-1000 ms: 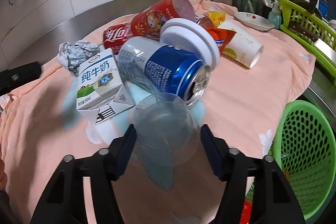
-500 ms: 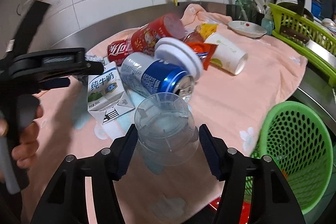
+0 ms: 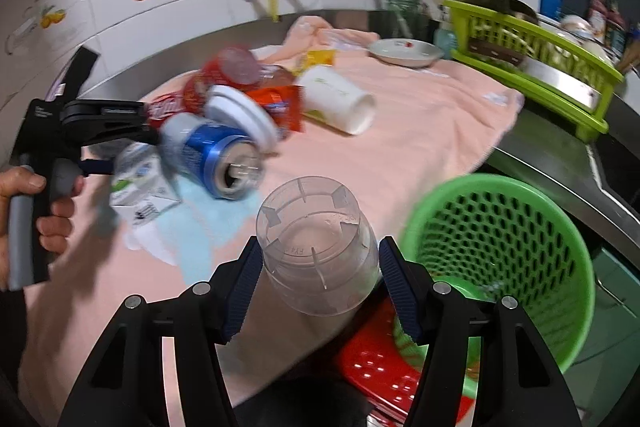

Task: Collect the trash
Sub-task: 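Drop the cup into the green basket with the right gripper while the left gripper grasps the white milk carton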

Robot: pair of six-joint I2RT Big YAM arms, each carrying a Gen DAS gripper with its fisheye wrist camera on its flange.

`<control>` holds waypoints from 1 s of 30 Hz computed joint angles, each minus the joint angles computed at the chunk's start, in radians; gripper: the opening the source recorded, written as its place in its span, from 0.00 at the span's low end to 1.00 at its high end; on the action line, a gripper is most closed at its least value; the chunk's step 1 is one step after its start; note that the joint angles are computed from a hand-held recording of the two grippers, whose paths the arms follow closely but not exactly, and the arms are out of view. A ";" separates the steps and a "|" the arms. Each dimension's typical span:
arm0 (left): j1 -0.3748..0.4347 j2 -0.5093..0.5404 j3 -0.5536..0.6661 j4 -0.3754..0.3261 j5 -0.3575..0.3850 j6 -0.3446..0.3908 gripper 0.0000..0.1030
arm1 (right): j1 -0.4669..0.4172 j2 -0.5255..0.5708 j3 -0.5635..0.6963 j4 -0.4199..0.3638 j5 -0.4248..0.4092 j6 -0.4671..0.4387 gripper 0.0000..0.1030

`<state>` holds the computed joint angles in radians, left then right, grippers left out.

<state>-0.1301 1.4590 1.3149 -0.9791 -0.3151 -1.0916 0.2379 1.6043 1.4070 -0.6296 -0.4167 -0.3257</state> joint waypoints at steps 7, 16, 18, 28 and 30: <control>0.000 0.004 0.003 0.011 0.029 0.005 0.77 | -0.062 0.064 0.048 -0.009 0.070 0.027 0.56; 0.000 -0.011 -0.005 -0.001 0.050 -0.043 0.82 | -0.105 0.119 0.081 -0.024 0.119 0.032 0.56; -0.003 -0.013 -0.005 -0.008 0.045 -0.048 0.84 | -0.110 0.122 0.079 -0.024 0.121 0.030 0.56; -0.031 -0.046 -0.027 -0.036 0.030 -0.124 0.86 | -0.127 0.153 0.101 -0.034 0.140 0.042 0.56; -0.034 -0.048 -0.026 -0.035 0.034 -0.125 0.90 | -0.132 0.160 0.108 -0.038 0.144 0.047 0.56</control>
<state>-0.1636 1.4107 1.2888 -1.0141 -0.2809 -1.2170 0.1063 1.7647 1.5149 -0.6680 -0.2724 -0.2784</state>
